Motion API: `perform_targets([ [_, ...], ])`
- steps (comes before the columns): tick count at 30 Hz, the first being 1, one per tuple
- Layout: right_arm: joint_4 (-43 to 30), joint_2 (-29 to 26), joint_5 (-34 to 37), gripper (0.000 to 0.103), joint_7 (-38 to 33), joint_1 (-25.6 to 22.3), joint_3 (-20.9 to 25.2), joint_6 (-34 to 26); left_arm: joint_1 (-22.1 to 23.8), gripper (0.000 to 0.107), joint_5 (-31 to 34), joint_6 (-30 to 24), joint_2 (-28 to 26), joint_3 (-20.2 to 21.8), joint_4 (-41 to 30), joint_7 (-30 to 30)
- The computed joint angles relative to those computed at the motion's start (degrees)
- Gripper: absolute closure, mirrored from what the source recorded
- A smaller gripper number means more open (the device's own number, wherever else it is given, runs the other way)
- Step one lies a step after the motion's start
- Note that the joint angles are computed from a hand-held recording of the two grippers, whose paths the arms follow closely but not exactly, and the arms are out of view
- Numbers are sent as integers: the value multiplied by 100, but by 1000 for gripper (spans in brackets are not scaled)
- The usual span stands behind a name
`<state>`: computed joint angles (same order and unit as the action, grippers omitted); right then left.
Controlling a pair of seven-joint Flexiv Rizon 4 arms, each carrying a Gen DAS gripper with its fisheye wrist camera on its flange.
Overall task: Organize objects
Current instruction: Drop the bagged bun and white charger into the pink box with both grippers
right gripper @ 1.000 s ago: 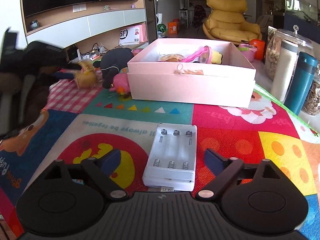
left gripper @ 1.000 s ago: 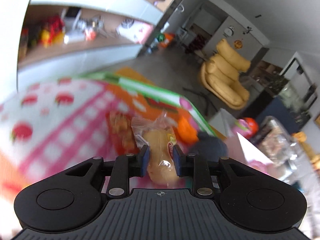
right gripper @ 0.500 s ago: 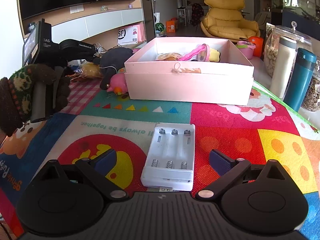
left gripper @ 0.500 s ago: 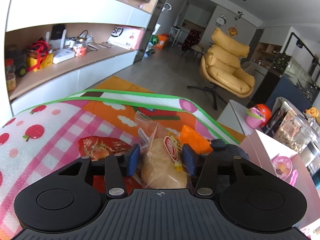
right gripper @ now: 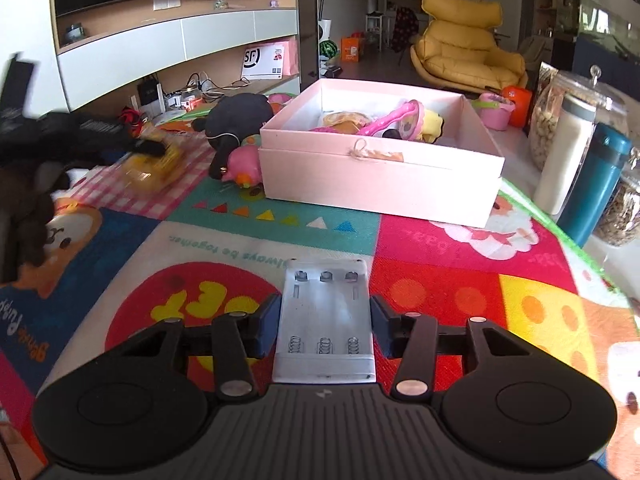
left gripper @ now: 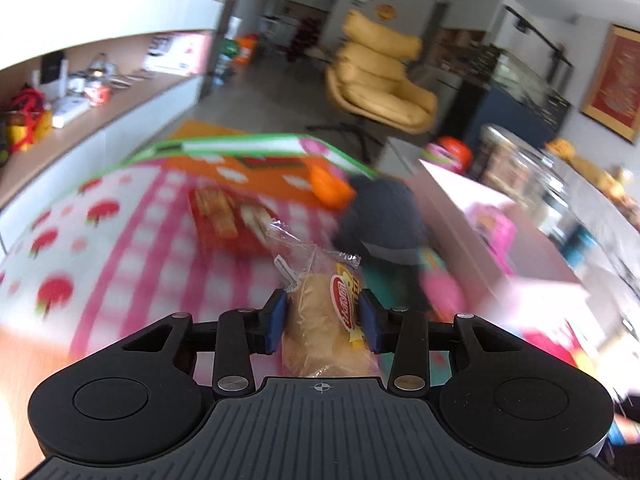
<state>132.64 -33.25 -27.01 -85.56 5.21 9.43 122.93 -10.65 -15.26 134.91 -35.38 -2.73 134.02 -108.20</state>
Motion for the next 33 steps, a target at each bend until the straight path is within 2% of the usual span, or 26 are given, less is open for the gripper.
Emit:
perform_targets([
  [4,237,188,-354,56,-1,-327,126,178,-161,65,456,158,415,-146,621,26],
  [6,362,299,-533,56,-5,-466,145,324,-261,65,636,-16,647,-230,787,148],
  [10,579,509,-917,56,11,-724,112,714,-280,65,993,-442,936,-432,697,270],
  [13,668,606,-1186,56,84,-880,40,1077,-274,65,1144,-486,965,-475,332,294],
  [17,632,594,-1231,56,243,-878,-102,1378,-670,65,565,-238,635,-230,-616,725],
  [19,570,543,-1221,56,331,-849,-158,1427,-542,64,562,-172,304,-347,-1262,729],
  [20,532,507,-1207,56,373,-833,-182,1435,-306,64,659,-74,86,-606,-1581,754],
  [21,491,464,-1222,56,428,-834,-199,1438,33,64,1115,-67,-178,-857,-1980,578],
  [22,456,416,-1242,56,488,-841,-211,1438,211,63,1555,-212,-455,-925,-2445,354],
  [23,406,377,-1260,56,574,-848,-220,1404,229,61,1621,-453,-658,-909,-2788,286],
  [24,370,339,-1245,56,631,-837,-230,1379,87,65,1314,-739,-813,-780,-3025,319],
  [25,335,311,-1247,56,682,-837,-238,1353,-215,66,634,-988,-961,-564,-3192,546],
  [26,301,282,-1231,56,713,-831,-249,1334,-419,66,191,-1134,-1084,-407,-3309,709],
  [27,284,261,-1189,56,719,-814,-263,1324,-464,66,96,-1193,-1177,-359,-3372,728],
  [30,187,206,-1141,56,737,-806,-297,1262,-323,66,195,-912,-1259,-465,-3163,652],
  [33,-53,151,-1086,56,819,-770,-300,1113,-19,66,613,-372,-1095,-699,-2521,306],
])
